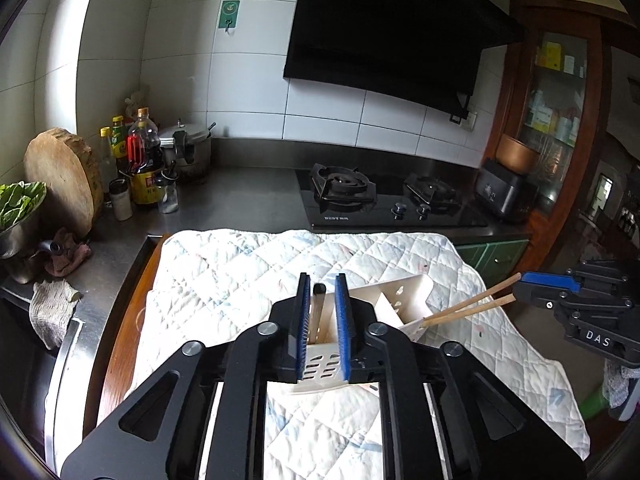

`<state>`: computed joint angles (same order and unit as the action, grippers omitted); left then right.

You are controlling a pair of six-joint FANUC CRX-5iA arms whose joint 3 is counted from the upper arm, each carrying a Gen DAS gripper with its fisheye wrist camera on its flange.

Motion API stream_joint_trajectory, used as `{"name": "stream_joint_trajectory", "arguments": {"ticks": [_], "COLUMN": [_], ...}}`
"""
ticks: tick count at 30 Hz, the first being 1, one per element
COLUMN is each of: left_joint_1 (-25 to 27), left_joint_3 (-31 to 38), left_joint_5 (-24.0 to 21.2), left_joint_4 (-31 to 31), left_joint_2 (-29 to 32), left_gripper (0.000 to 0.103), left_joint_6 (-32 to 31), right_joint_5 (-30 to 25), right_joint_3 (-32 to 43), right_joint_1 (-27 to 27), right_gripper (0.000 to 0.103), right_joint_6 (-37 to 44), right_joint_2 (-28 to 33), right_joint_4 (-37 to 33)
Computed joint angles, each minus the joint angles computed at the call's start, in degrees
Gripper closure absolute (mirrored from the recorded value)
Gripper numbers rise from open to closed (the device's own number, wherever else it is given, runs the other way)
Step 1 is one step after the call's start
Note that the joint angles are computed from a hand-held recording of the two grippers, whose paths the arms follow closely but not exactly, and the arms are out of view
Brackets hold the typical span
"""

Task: Organize utensils
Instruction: 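Open the left tool over the holder while the right tool releases its chopstick, then return the left tool to the remaining chopsticks while the right tool returns too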

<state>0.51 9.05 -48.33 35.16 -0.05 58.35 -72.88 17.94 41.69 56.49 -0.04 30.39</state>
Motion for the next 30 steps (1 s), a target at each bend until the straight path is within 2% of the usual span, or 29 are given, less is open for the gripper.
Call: {"name": "stream_joint_trajectory", "arguments": {"ticks": [8, 18, 30], "left_joint_1": [1.64, 5.72, 7.99], "left_joint_3": [-6.86, -18.71, -31.44], "left_joint_5": [0.54, -1.85, -3.68], "left_joint_4": [3.18, 6.66, 5.34], "left_joint_2": [-7.18, -17.43, -26.62], "left_gripper": [0.085, 0.085, 0.085], "left_joint_6": [-5.37, -10.57, -15.29], "right_joint_5": [3.67, 3.75, 2.96], "right_joint_3": [-12.1, -28.73, -44.46], "right_joint_1": [6.73, 18.07, 28.78], "right_gripper": [0.079, 0.078, 0.079], "right_joint_6": [-8.52, -22.65, -42.58], "right_joint_2": [-9.2, -20.01, -26.56], "right_joint_4": [6.1, 11.17, 14.12]}}
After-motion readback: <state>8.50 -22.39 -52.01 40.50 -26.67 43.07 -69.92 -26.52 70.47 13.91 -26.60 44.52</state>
